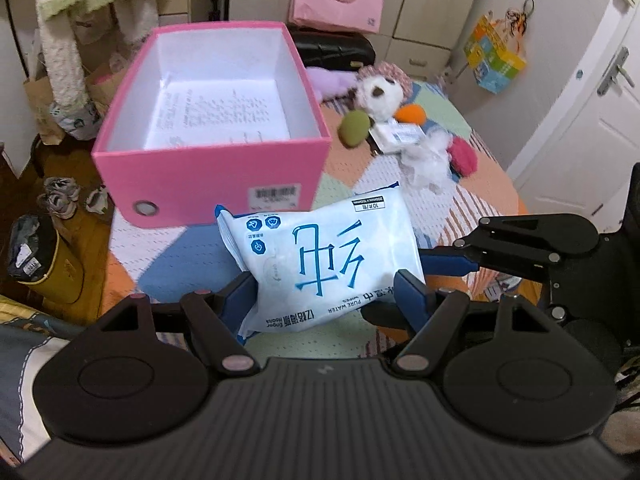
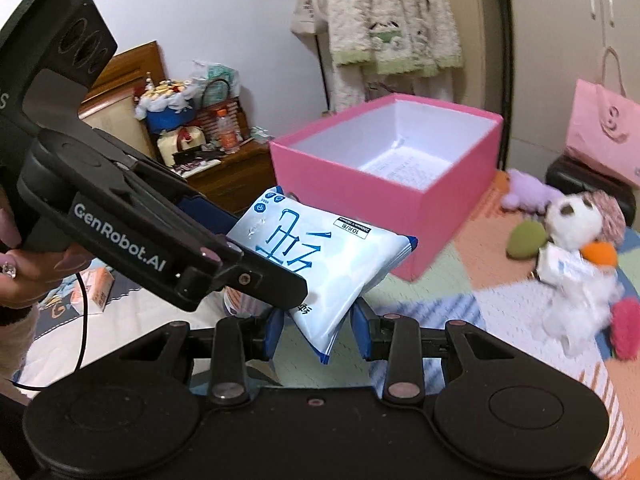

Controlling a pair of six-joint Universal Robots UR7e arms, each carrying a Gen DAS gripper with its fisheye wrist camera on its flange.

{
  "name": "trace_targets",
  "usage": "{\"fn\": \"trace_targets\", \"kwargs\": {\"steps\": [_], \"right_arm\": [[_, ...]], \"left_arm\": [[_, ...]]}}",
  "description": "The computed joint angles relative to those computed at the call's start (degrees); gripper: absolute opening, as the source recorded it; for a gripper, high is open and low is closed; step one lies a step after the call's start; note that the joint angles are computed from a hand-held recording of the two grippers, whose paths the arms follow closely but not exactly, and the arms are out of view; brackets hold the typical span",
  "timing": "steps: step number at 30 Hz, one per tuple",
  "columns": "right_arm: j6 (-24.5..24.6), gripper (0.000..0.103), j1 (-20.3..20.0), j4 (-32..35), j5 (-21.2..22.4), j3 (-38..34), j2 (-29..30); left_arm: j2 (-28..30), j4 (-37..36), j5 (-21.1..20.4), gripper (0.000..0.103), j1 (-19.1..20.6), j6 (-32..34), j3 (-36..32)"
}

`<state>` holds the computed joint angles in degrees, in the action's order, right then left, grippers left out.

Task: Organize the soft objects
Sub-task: 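Lift the wipes pack with the right gripper and carry it over the pink box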

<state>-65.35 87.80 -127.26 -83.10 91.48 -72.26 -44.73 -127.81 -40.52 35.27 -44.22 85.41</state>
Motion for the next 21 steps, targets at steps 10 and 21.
{"fn": "trace_targets", "kwargs": {"steps": [10,21], "right_arm": [[1.16,0.046,4.56,-1.97,-0.21,-5.86,4.92],[2.91,0.049,8.77,-3.97,-3.71,-21.34,18.00]], "left_arm": [[-0.72,-5.31,4.19,0.074,1.21,8.08,-2.32],[4.12,-13.34,2.07,0.074,8.66,22.52,-13.54]]}}
